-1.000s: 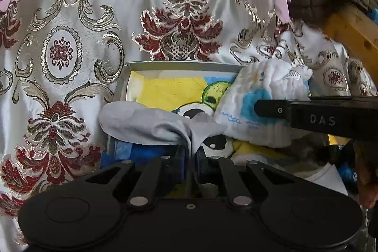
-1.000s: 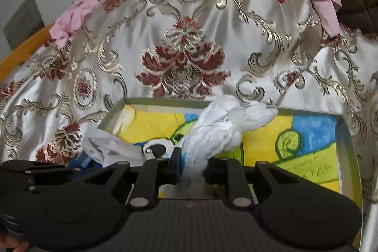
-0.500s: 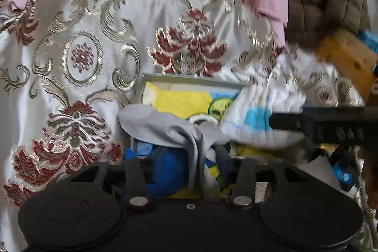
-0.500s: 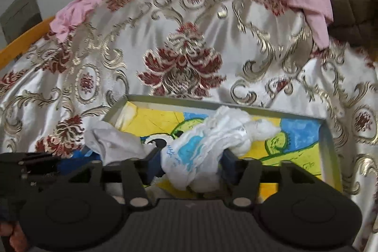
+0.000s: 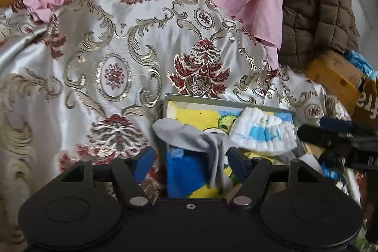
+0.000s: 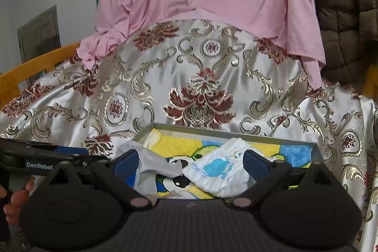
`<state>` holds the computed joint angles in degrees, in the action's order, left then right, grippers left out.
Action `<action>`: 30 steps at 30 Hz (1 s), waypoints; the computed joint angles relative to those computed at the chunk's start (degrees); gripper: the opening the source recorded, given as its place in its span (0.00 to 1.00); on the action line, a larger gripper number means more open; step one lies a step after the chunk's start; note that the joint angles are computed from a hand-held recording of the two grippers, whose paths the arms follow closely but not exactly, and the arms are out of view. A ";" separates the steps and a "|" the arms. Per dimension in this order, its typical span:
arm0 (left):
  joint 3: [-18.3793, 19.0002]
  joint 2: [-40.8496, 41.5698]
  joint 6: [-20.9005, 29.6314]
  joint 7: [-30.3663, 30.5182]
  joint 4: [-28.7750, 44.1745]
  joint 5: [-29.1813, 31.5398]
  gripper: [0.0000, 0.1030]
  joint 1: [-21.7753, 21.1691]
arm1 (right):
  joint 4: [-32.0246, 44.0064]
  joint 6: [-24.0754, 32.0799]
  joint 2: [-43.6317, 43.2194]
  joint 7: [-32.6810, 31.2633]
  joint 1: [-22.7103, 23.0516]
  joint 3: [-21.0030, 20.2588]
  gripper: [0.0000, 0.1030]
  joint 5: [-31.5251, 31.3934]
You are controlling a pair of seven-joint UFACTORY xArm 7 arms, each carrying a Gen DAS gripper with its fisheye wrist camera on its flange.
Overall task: Organize soft objects
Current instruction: 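Withdraw both open tools and move back to the pile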
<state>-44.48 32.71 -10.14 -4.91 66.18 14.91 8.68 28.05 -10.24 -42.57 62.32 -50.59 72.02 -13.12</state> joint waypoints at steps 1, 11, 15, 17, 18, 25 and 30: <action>-0.20 -1.25 -0.54 0.32 -1.49 0.50 0.75 0.89 | -0.34 -0.07 -1.08 1.05 0.36 0.26 0.98 0.86; -4.24 -9.76 -11.03 -9.23 -15.74 8.48 0.84 12.02 | -5.57 -1.27 -6.71 9.68 8.31 -0.36 1.00 3.89; -3.38 -16.23 -18.38 -13.04 -23.63 11.06 0.87 12.82 | -7.65 1.75 -11.35 12.39 15.03 -1.68 1.00 3.44; -2.28 -19.97 -21.40 -14.14 -27.31 10.95 0.87 11.61 | -8.69 4.61 -14.16 14.39 19.39 -2.53 1.00 3.01; -1.82 -21.73 -22.75 -14.84 -29.07 10.44 0.89 10.86 | -9.11 6.15 -14.91 15.12 21.71 -3.22 1.00 2.57; 1.04 -37.94 -28.24 -25.10 -41.89 10.75 0.92 5.51 | -10.82 25.16 -20.66 17.61 42.84 -9.48 1.00 -0.76; 7.98 -50.16 -28.54 -34.85 -49.62 16.53 0.93 -1.94 | -10.06 40.08 -23.13 21.02 56.33 -11.63 1.00 -0.64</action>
